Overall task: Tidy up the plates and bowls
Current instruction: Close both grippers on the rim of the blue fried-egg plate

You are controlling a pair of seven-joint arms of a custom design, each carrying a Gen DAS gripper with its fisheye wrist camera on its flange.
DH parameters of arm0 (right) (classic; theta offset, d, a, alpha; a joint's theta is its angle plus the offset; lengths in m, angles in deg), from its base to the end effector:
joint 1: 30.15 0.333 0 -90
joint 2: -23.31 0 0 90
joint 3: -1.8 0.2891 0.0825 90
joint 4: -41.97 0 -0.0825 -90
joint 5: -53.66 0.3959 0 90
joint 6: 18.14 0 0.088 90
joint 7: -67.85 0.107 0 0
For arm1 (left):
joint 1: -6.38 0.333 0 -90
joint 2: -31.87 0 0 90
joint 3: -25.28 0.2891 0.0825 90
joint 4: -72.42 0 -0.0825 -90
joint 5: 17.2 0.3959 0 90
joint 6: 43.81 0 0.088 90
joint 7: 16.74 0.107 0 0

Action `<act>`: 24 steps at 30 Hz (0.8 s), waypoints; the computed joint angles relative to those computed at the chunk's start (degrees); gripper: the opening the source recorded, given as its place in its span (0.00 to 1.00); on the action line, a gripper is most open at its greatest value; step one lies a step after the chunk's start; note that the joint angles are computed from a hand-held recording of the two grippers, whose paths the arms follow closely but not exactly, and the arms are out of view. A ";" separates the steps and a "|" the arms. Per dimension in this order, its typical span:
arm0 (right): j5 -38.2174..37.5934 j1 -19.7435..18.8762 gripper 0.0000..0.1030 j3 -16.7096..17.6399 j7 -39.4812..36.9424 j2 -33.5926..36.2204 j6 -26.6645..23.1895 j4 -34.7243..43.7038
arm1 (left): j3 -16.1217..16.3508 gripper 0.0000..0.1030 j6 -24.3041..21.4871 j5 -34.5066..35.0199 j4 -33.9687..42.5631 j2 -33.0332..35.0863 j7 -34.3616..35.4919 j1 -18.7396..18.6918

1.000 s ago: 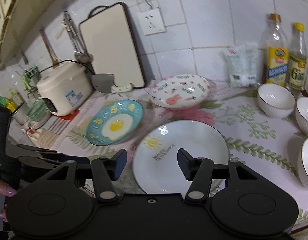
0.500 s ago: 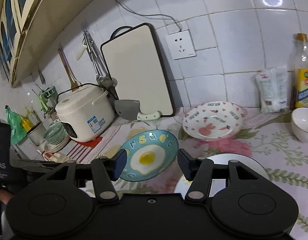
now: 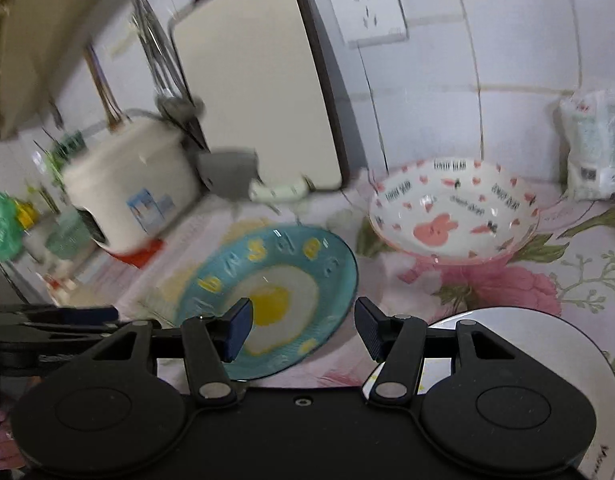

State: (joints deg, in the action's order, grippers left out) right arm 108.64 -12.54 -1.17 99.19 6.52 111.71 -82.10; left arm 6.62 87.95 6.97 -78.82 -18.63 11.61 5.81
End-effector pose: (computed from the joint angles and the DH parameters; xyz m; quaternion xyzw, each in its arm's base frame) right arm 0.5018 0.1509 0.5403 -0.8259 0.3447 0.0032 0.4462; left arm 0.3520 -0.1214 0.5295 -0.8131 0.4382 -0.1917 0.3319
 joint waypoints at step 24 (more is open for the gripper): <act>-10.20 -2.07 0.33 6.30 12.84 16.49 -1.92 13.75 | 4.42 0.32 10.72 -1.13 -3.55 6.36 -1.54 4.54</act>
